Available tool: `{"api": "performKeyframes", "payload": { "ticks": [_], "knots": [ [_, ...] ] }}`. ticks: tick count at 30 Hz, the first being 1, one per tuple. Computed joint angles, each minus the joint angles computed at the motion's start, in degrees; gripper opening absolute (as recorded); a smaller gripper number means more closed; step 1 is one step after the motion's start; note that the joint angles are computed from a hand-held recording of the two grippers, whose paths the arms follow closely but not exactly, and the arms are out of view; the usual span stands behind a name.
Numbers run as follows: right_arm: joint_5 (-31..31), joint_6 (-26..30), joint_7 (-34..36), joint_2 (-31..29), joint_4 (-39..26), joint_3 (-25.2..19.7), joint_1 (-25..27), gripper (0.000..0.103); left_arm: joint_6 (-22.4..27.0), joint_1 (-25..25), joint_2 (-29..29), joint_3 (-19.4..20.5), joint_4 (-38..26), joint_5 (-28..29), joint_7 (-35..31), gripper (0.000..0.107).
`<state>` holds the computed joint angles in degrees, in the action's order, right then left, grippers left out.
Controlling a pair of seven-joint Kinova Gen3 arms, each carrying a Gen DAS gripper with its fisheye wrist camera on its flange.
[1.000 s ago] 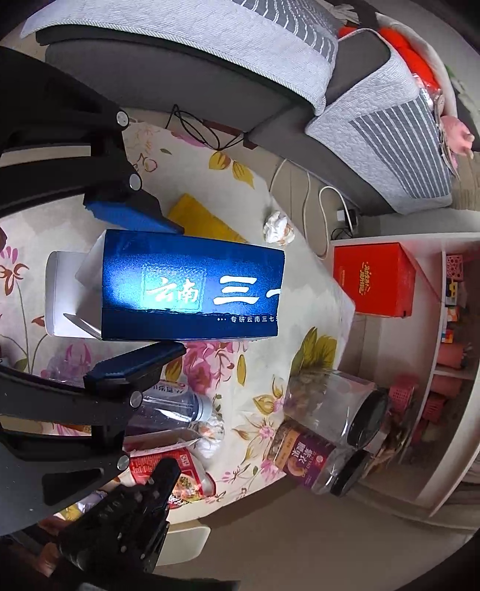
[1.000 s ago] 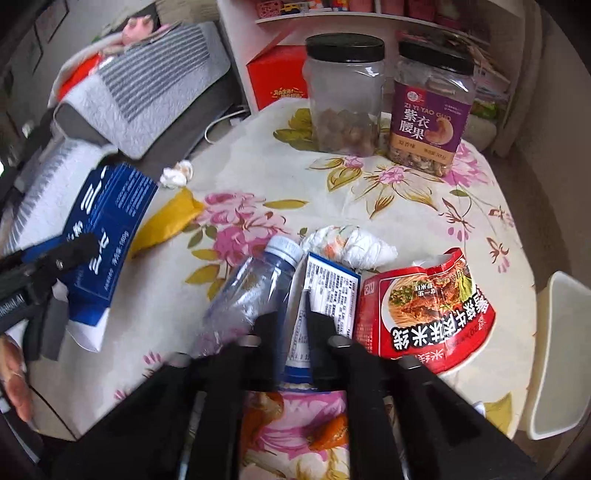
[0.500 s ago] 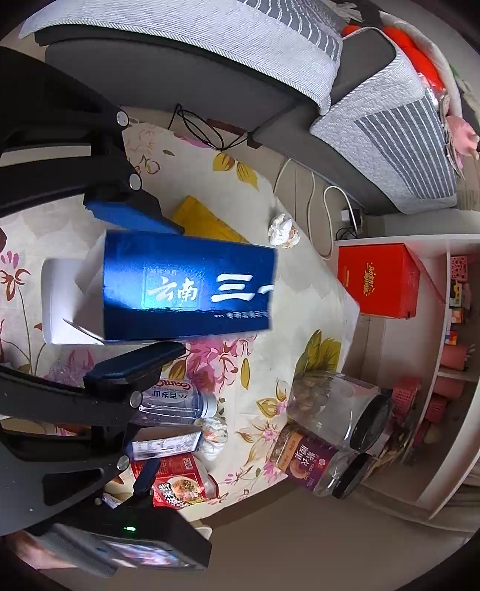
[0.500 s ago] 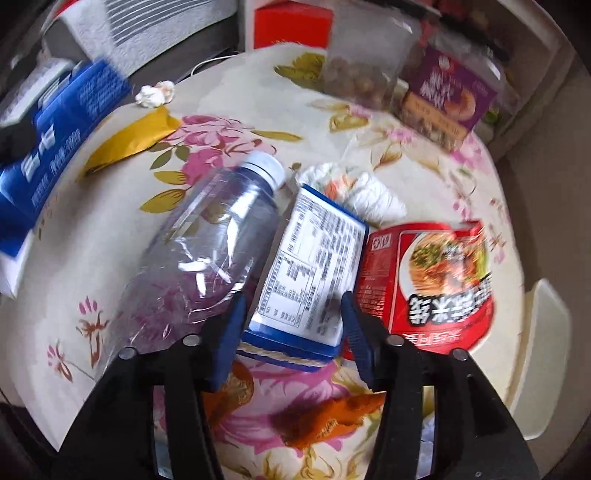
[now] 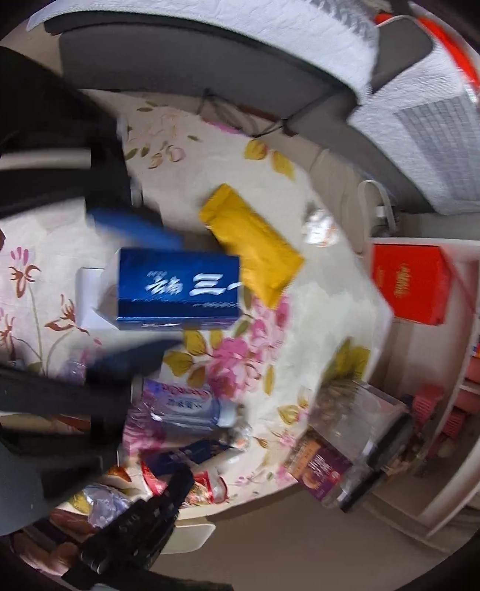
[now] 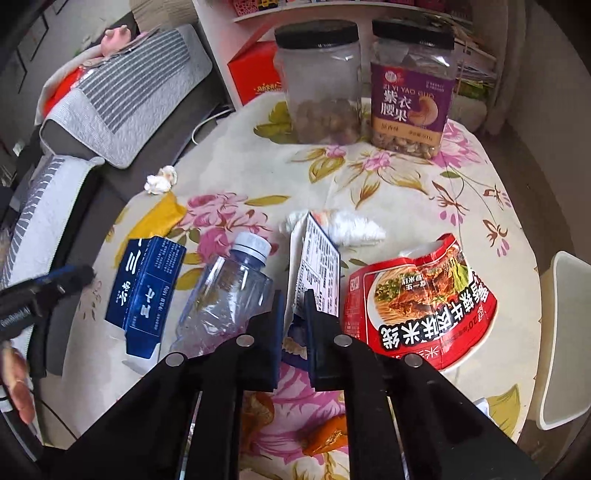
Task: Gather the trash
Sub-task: 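Lift the blue box with the left gripper while the right gripper grasps the white card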
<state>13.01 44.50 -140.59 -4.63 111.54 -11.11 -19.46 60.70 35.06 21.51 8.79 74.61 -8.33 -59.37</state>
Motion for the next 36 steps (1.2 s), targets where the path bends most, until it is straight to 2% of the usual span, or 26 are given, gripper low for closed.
{"api": "performKeyframes", "payload": {
  "ticks": [4, 8, 9, 10, 11, 13, 18, 19, 20, 21, 22, 25, 31, 36],
  "knots": [
    [-0.9, -0.1, 1.3, -0.4, 0.1, 0.5, 0.4, 0.010, 7.5, 1.7, 4.9, -0.5, -4.9, -1.3, -0.2, 0.073],
    [-2.8, 0.4, 3.8, 0.5, 0.1, 1.2, 0.9, 0.012, 9.2, 1.2, 7.4, -0.6, -6.5, 0.6, 0.0, 0.075],
    [-3.1, 0.5, 4.4, 0.9, 0.1, 1.3, 0.9, 0.014, 9.2, 0.8, 7.8, -0.6, -6.7, 1.4, -0.2, 0.079],
    [-3.1, 0.8, 4.5, 1.6, 0.0, 1.3, 0.8, 0.021, 9.4, 0.7, 8.4, -0.7, -7.1, 1.8, -0.2, 0.084],
    [-3.2, 0.9, 4.7, 2.1, -0.1, 1.3, 0.8, 0.033, 9.7, 1.0, 8.9, -1.0, -7.5, 1.6, 0.0, 0.084],
    [-2.3, 1.0, 3.5, 3.3, -0.2, 1.2, 0.4, 0.046, 10.4, 1.8, 9.9, -1.6, -8.2, 0.6, 0.3, 0.085],
    [1.3, 0.7, 0.2, 5.9, -0.2, 2.3, -2.0, 0.043, 12.5, 2.6, 12.7, -2.0, -10.8, 0.0, -0.6, 0.085],
    [1.8, 0.7, -0.3, 6.2, -0.3, 2.4, -2.2, 0.036, 12.4, 2.8, 12.9, -2.1, -10.9, -0.1, -0.7, 0.085],
    [1.3, 0.7, -0.3, 6.7, -0.5, 1.9, -1.4, 0.021, 11.8, 3.1, 12.7, -2.4, -10.3, -0.4, -0.5, 0.084],
    [0.5, 0.6, 0.1, 6.8, -0.5, 2.5, -1.3, 0.015, 11.1, 3.4, 12.3, -2.6, -9.6, -0.9, -0.4, 0.079],
    [0.0, 0.0, 0.0, 6.6, 0.0, 2.9, -1.1, 0.012, 10.4, 3.4, 12.1, -2.5, -9.3, -1.0, -0.5, 0.060],
    [0.7, -0.7, -1.7, 5.3, 0.6, 3.0, -1.0, 0.011, 8.6, 3.0, 10.8, -2.2, -7.7, -0.4, -1.0, 0.052],
    [6.3, -0.8, -7.3, 0.9, 0.4, 0.8, -1.4, 0.011, 1.9, 3.8, 5.0, -2.6, -2.2, -2.7, 2.4, 0.051],
    [10.4, -1.5, -10.7, -3.6, 0.9, -2.3, -0.1, 0.011, -3.6, 6.3, 0.1, -2.8, 0.9, -8.2, 7.4, 0.051]
  ]
}}
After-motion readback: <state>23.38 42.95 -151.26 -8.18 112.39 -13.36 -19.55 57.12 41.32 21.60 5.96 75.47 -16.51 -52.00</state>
